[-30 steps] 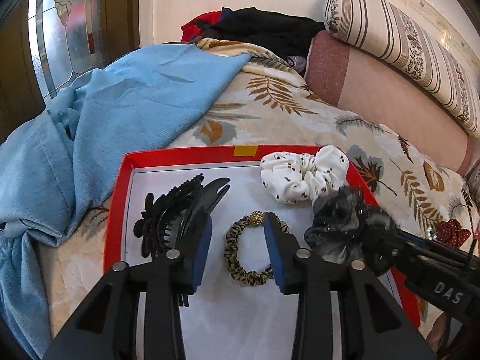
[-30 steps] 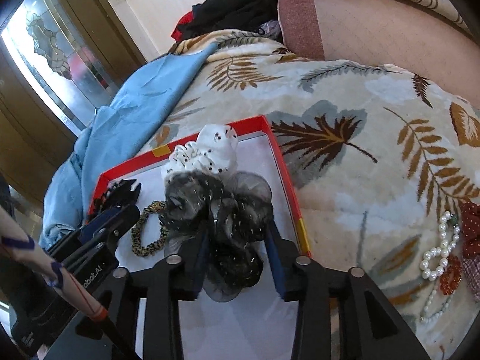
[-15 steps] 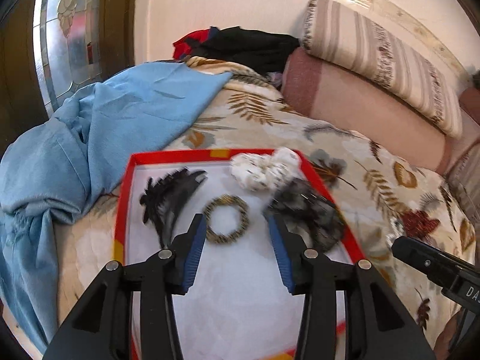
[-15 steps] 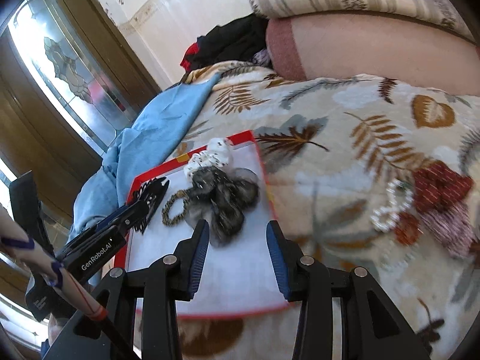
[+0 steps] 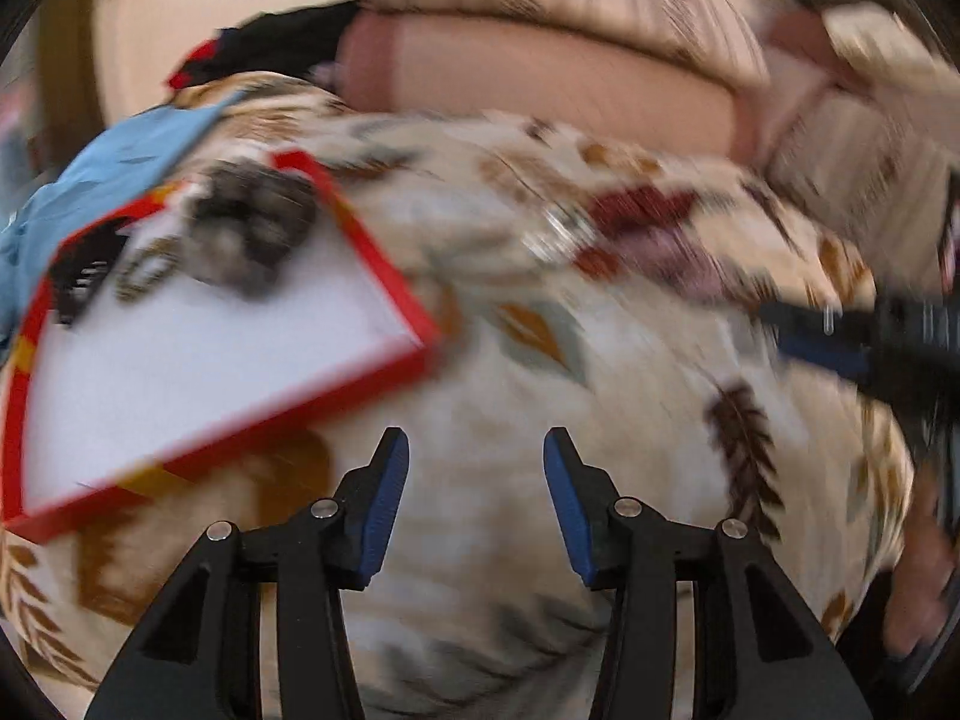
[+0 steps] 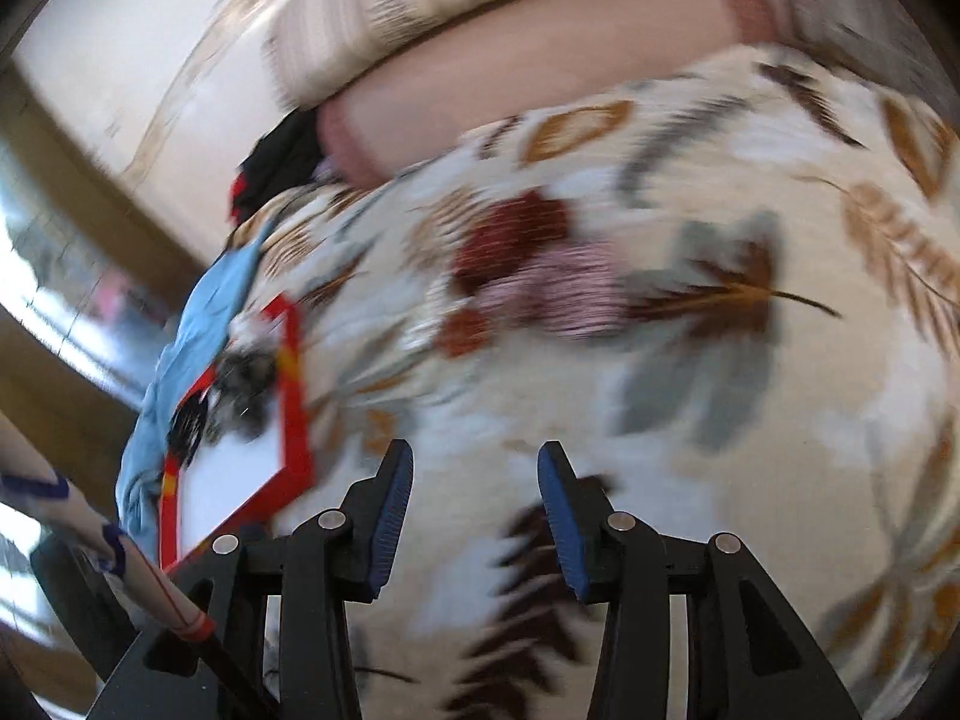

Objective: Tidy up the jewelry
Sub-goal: 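Grasp the red-white plaid scrunchie with the right tool while left grasps the red polka-dot scrunchie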

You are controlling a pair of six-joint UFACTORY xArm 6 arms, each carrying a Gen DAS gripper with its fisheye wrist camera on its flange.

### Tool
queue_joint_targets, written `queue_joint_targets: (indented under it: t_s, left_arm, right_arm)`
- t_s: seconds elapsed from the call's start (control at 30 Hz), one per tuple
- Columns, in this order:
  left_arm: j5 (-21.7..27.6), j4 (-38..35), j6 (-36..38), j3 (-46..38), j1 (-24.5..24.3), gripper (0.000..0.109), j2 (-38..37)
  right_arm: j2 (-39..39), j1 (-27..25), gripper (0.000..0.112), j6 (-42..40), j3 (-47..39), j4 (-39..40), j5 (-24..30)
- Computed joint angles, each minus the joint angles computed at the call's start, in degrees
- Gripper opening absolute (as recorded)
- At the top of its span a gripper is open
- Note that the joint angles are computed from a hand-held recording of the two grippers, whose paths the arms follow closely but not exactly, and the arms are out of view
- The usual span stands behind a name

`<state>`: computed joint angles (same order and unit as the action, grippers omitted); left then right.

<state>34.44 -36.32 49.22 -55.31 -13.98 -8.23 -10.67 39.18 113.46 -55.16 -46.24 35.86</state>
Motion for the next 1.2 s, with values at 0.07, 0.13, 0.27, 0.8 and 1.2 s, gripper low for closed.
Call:
queue_joint_targets:
  t_s: [0.07,0.13,0.27,0.8,1.2]
  left_arm:
    - [-1.85,1.28,0.52,2.21,-1.74,0.046,-0.77]
    - [-3.59,2.71,0.58,3.66,-2.92,0.047,-1.13]
    - [-4.59,3.42,0.45,3.51,-3.53,0.05,-0.69]
    - [-2.23,3.93,-1.35,-8.49,-4.62,0.056,5.56]
    - [5.92,12.54,-14.29,-34.65,-13.69,0.068,25.11]
  right_arm:
    - [-2.7,-0.7,0.047,1.89,2.99,-0.31,0.58]
    - [-4.89,-2.72,0.047,3.56,5.98,-0.76,-0.69]
    - [-4.43,-7.89,0.047,3.55,7.95,-0.83,-5.76]
    - [-1.3,-14.03,0.01,10.77,7.94,-7.24,-16.61]
    - [-16.34,-4.08,0.01,18.42,20.21,-10.2,-0.33]
